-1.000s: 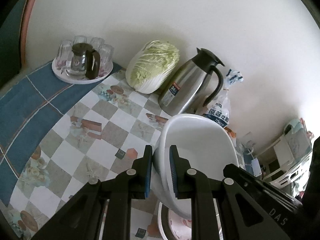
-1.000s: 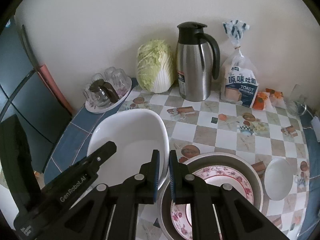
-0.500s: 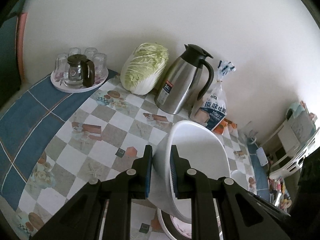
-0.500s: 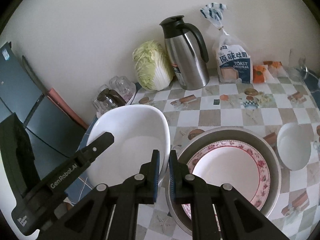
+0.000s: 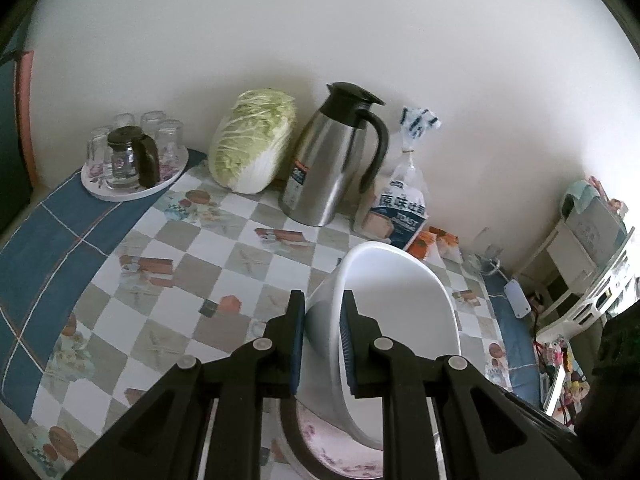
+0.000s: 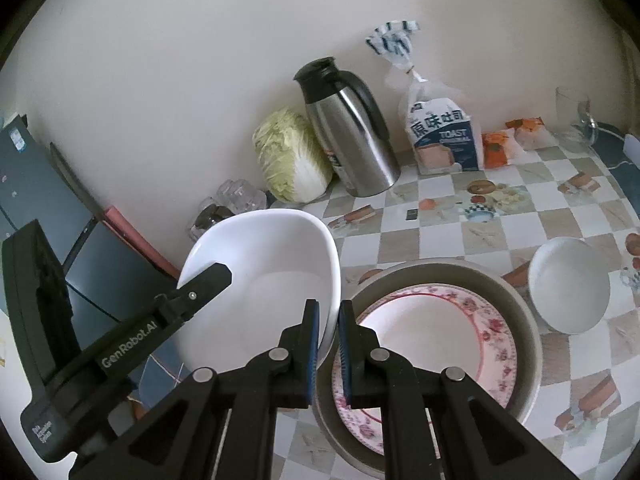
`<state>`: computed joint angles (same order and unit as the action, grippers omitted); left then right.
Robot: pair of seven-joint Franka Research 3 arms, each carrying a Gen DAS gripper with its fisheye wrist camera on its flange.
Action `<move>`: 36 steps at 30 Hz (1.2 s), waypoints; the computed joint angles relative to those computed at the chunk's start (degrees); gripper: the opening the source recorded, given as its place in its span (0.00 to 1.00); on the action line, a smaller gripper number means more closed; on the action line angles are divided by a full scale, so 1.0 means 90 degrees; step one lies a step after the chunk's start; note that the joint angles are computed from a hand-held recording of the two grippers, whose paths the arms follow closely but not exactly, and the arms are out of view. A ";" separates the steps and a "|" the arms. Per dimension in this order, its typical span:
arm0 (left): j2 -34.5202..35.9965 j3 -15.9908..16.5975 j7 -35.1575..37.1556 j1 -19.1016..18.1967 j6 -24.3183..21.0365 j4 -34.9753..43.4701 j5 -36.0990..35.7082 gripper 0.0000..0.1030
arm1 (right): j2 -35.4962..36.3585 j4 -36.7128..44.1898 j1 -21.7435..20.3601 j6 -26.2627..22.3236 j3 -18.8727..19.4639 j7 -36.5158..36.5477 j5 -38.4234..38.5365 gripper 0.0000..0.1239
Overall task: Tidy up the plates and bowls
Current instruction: 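Lift the squarish bowl with both tools and carry it over the tray, then lower the squarish bowl with both tools into the red-rimmed bowl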
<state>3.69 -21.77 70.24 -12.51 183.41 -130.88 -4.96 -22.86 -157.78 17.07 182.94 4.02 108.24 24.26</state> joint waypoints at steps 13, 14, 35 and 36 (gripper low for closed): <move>0.0163 0.0889 -0.2294 -0.0984 -0.0244 0.0344 0.2625 0.17 | -0.0807 -0.0735 0.0187 0.0046 -0.0614 -0.0338 0.0170 0.09; 0.0175 0.0855 -0.2302 -0.0966 -0.0262 0.0359 0.2658 0.17 | -0.0846 -0.0775 0.0215 0.0048 -0.0673 -0.0364 0.0188 0.09; 0.0627 0.0457 -0.1695 -0.0795 -0.1021 0.0747 0.2192 0.17 | -0.0765 -0.0907 0.0514 -0.0142 -0.1173 -0.0650 0.0578 0.08; 0.0643 0.0434 -0.1624 -0.0775 -0.1049 0.0754 0.2137 0.17 | -0.0734 -0.0891 0.0537 -0.0146 -0.1191 -0.0674 0.0597 0.08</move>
<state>9.48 -17.86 55.62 -19.49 173.97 -124.10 14.27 -29.47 -165.80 21.90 181.63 -6.69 102.16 29.64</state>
